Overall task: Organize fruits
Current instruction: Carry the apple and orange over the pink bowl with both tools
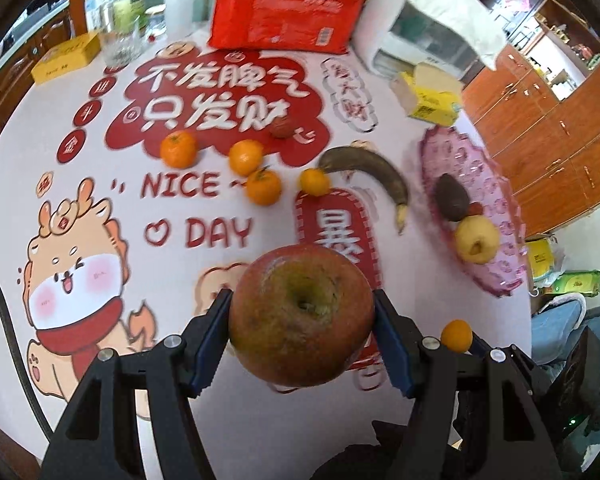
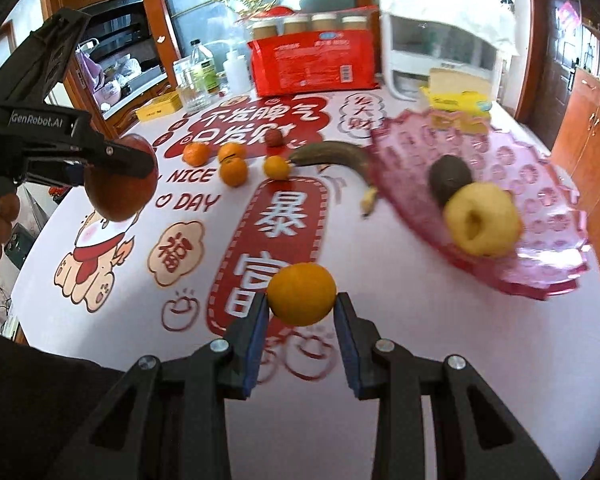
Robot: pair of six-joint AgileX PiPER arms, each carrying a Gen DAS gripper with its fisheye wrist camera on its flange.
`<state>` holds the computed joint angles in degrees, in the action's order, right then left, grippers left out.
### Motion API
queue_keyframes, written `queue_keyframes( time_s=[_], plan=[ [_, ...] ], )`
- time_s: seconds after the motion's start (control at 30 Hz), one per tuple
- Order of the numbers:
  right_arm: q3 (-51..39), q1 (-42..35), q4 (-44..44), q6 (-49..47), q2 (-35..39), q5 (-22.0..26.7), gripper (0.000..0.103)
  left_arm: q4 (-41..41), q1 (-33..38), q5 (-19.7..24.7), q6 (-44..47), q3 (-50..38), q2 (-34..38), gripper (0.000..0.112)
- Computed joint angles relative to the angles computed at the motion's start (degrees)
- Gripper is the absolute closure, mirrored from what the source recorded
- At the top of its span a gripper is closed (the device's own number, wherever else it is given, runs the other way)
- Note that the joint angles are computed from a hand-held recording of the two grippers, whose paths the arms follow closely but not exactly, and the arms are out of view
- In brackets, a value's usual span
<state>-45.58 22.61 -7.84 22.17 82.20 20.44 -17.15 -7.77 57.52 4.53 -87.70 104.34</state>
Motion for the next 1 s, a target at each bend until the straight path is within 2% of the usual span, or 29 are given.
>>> queue_keyframes(
  time_s=[0.23,0.43,0.77,1.0],
  plan=[
    [1.87,-12.89,18.13,-25.83,-7.14,4.68,0.070,1.74,-7.45,-1.07,-6.77,-3.76,-0.63,0.046],
    [-0.36,-24.93,30.55,-44.22,-9.52,10.41,0.069,4.88,-13.87,-1.58,-13.01,-8.25,0.57,0.046],
    [-6.40,-40.19,41.48,-65.60,-6.79,16.01,0.069,9.91,-21.66,-1.43,-21.60,-19.23,6.86,0.046],
    [-10.54,-46.66,46.13,-74.11,-1.36,17.87,0.069,12.63,-24.73,1.92,-25.64,-30.07,14.48,0.046]
  ],
)
